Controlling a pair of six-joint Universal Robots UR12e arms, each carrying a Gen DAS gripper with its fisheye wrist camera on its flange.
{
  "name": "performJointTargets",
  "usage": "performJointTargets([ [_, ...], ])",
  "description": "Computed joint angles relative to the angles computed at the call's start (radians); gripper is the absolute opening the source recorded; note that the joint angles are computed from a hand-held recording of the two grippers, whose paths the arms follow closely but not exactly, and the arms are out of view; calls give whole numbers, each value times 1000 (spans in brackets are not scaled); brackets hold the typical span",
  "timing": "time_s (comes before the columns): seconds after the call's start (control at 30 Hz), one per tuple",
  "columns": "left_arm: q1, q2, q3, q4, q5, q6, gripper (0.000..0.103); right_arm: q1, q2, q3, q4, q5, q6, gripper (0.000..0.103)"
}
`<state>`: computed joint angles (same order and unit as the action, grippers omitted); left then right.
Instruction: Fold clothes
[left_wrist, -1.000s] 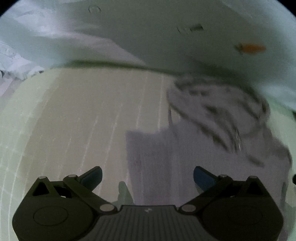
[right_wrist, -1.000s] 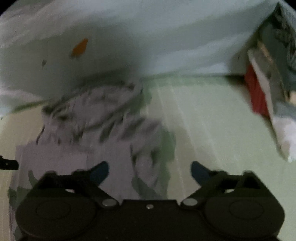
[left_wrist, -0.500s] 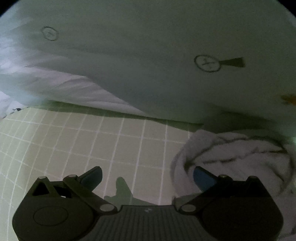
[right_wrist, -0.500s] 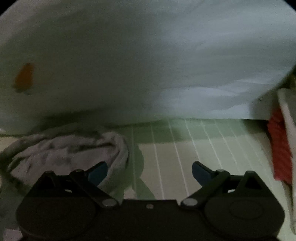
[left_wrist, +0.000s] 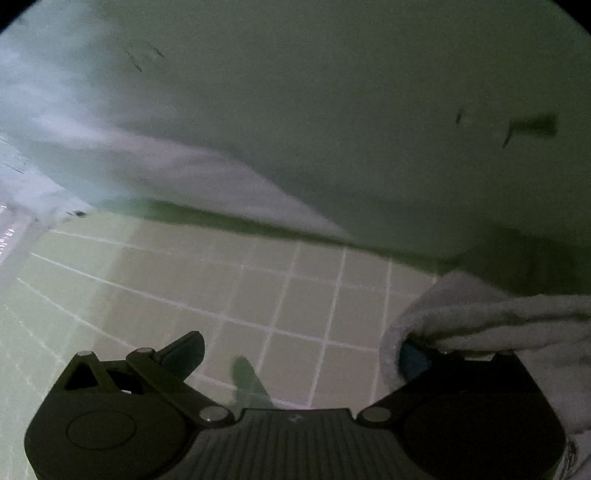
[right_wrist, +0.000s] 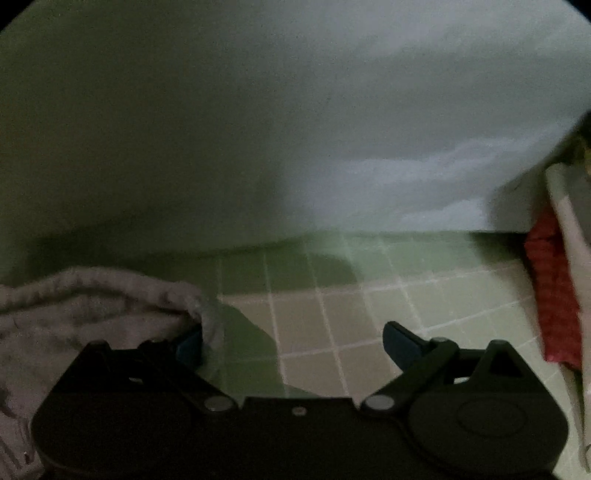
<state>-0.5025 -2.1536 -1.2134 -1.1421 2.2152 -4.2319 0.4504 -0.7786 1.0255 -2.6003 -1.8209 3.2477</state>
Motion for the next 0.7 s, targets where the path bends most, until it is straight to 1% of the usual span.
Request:
performJointTargets([
  [0.1, -37, 23, -22, 38, 108, -12, 103, 10, -42, 66, -96, -50, -27, 98],
  [0.2, -78, 50, -48, 57, 207, -49, 103, 17, -91, 136, -178, -77, -27, 98],
  [0.3, -109, 73, -73, 70, 264, -78, 103, 23, -143, 215, -271, -95, -33, 98],
  [0.4, -139, 97, -101, 73, 304, -101, 103, 24, -192, 292, -347, -98, -24, 98],
  [0.47, -157, 112, -118, 65, 310, -107, 103, 26, -224, 345, -390, -102, -20, 98],
  [0.57, -179, 128, -136, 32, 295, -121, 103, 26, -263, 415, -427, -104, -25, 99],
  [0.63, -185, 139, -156, 14, 242, -151, 103, 23, -285, 460, -433, -102, -21, 99],
  [0.7, -188, 149, -174, 1, 184, -179, 103, 22, -306, 498, -412, -100, -4, 99],
])
